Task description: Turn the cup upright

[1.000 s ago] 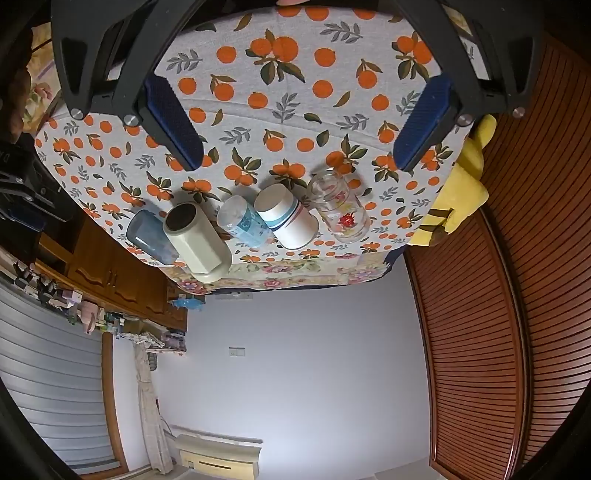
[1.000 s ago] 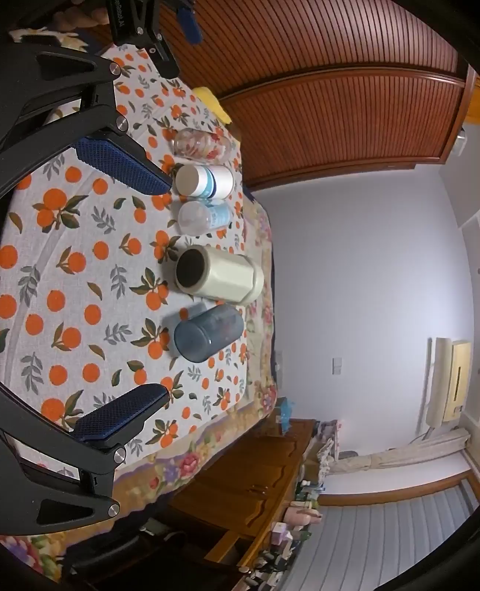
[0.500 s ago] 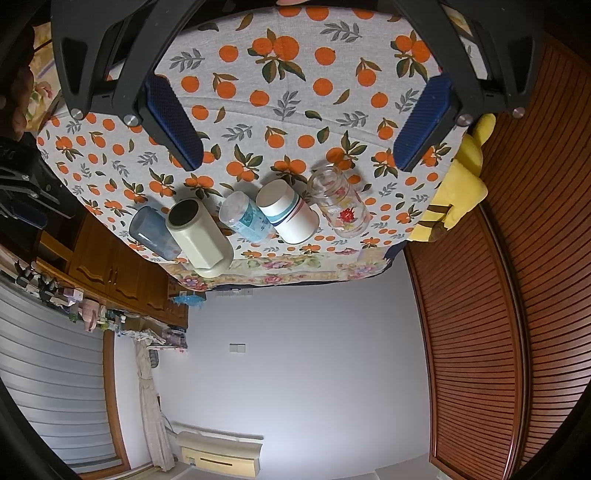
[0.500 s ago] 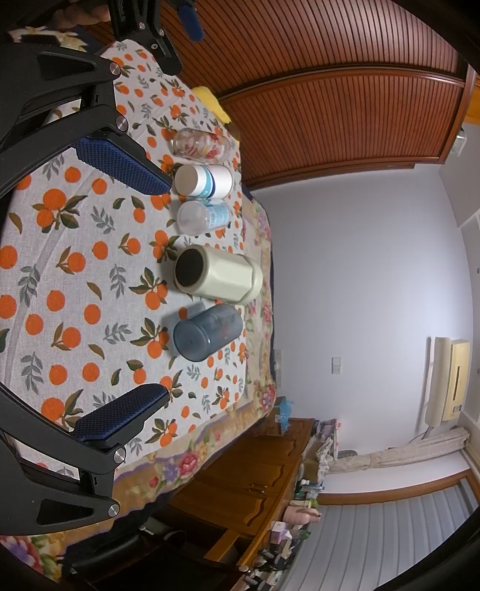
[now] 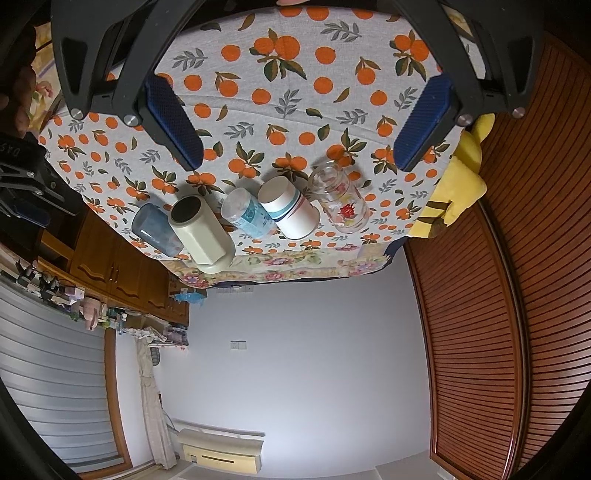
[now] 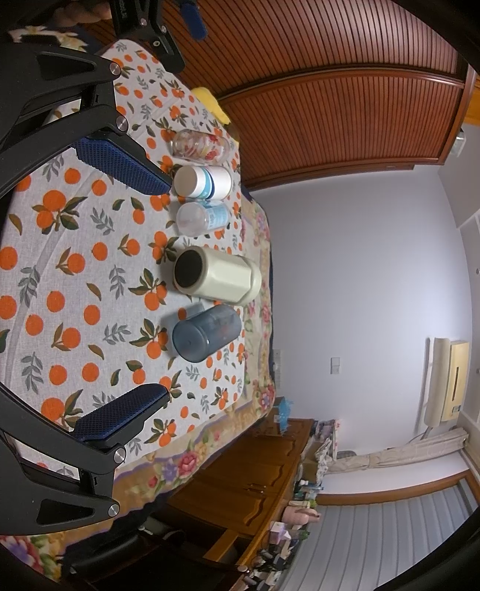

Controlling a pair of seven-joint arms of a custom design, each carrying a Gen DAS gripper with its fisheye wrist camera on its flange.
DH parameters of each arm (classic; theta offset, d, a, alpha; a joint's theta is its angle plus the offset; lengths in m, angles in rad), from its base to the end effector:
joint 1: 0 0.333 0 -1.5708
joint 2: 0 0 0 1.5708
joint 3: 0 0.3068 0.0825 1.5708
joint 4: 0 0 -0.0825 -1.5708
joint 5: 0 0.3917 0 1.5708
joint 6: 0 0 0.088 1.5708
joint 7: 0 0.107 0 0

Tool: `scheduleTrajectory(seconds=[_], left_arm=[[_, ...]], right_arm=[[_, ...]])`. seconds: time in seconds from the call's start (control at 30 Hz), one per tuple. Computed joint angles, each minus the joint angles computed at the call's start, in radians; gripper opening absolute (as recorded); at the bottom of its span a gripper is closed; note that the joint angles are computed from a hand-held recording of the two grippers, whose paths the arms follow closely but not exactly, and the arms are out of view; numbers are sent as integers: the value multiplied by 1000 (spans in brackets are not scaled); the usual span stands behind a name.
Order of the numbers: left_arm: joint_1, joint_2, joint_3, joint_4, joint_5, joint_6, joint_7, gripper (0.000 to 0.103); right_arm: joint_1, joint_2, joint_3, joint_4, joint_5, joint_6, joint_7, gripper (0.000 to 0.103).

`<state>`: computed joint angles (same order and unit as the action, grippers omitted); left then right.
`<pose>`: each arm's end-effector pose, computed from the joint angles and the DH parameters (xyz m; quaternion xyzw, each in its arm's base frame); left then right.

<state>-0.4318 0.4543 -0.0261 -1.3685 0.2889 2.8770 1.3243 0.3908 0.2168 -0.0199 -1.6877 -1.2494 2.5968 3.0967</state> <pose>0.6628 -0.3394 0.5764 -0.4624 0.7268 -0.4110 0.2983 0.6221 0.2633 0.5255 -0.5178 0.6695 -0.4058 0.3450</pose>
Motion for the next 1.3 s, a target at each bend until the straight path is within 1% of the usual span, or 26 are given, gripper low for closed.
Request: scheduleTrajectory(seconds=[0.77,1.17,1.3], left_arm=[[-7,-10,7,-8,12,13,-14,103],[-4,-14,2,-11,11,14,-14,103],[2,-12,-8,-3,1,4,-1,103]], right_arm=[[2,-1,0,0,-2,-2,0,103],[1,-3,1,-1,-2,-2,0,103],[-3,0,0,2,3,2,-4,103]])
